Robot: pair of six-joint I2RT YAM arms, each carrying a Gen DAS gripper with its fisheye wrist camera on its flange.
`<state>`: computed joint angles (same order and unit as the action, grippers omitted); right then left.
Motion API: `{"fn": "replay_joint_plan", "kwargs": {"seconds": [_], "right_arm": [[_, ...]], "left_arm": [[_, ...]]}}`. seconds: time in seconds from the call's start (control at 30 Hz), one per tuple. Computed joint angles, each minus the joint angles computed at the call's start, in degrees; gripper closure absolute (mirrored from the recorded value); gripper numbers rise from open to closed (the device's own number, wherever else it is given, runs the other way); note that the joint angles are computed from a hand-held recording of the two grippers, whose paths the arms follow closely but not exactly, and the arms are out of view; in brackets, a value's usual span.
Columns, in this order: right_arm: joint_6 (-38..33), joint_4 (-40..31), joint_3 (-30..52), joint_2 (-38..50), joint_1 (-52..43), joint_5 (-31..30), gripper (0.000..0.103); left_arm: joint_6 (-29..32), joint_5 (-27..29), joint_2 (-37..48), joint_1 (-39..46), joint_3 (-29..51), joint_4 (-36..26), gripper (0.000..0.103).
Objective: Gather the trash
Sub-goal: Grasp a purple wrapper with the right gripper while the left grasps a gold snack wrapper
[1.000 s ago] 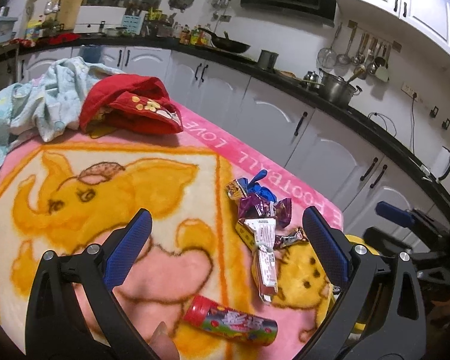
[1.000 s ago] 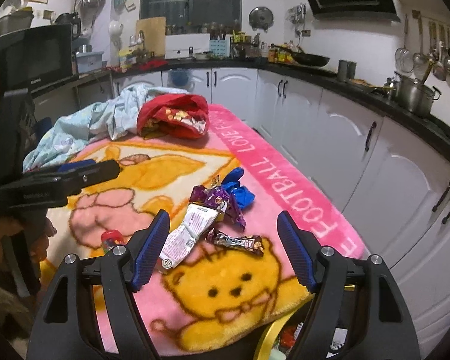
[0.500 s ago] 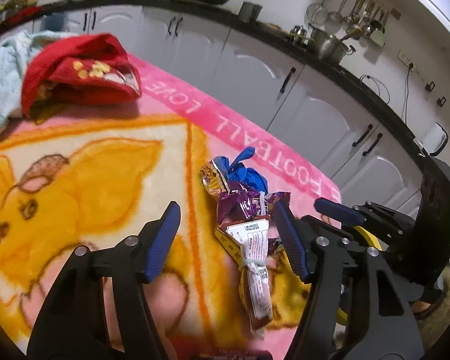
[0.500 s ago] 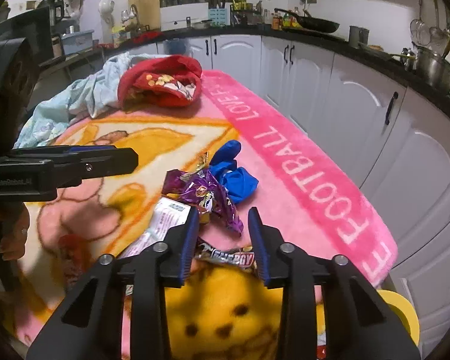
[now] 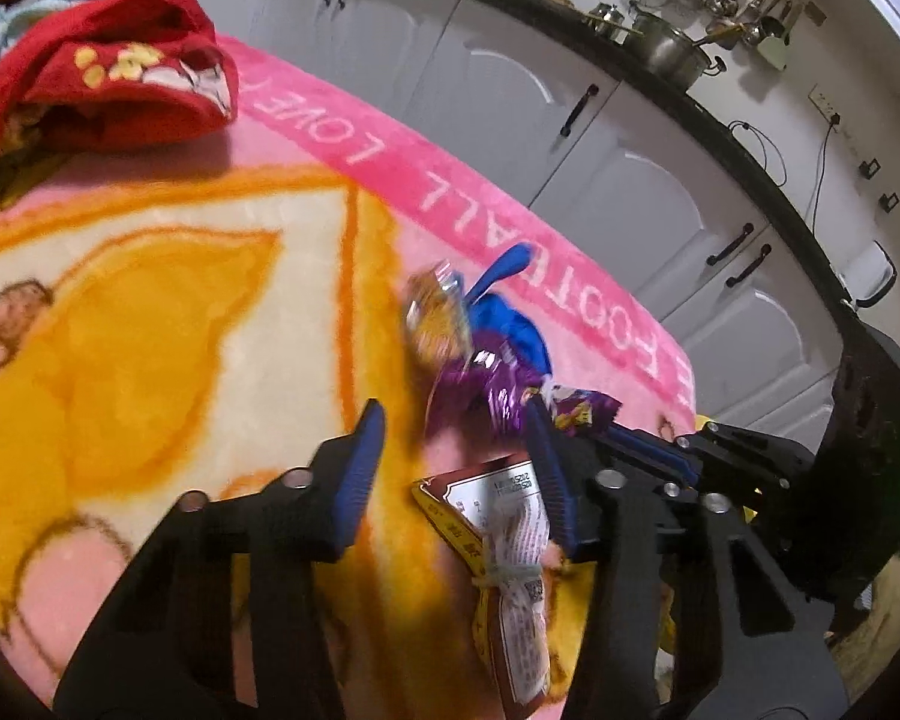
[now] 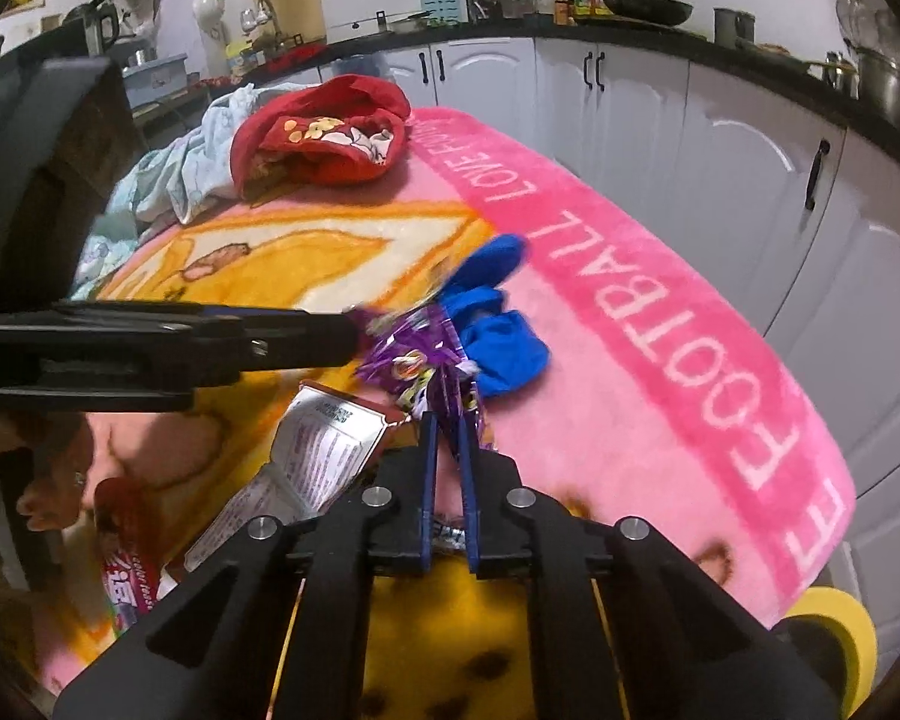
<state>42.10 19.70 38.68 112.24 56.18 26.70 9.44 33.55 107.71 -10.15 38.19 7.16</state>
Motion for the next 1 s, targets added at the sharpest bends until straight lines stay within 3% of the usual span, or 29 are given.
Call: {"fn": "replay_joint_plan", "kwargs": {"seconds": [0.23,0.43,0.53,0.7,1.0], "right_arm": [[0.8,1.2,-2.1,-1.6,0.6,0.0,0.098],[3.7,0.7,-5.5,-6.5,1.7,2.2,0.099],[4.4,0.1,-7.1,-9.4,2.8,3.6,0.099],[5.9,-2.1,-8.7,-13.8,5.5,6.0,0.099],[8.0,-5.8,-8.9,-18.2,9.8,9.6,0.099]], "left_arm": [[-1.3,5.7,3.9,2.1,2.0,-0.2,0.075],[-1.6,4.3,4.5,1.3,3.0,-0.9,0.076],[-1.4,2.1,4.9,0.2,3.5,-1.2,0.088],[-0.5,-1.5,4.4,-1.2,1.7,1.5,0.093],[-0.3,-1.4,-6.1,1.2,-6.2,6.2,0.095]]}}
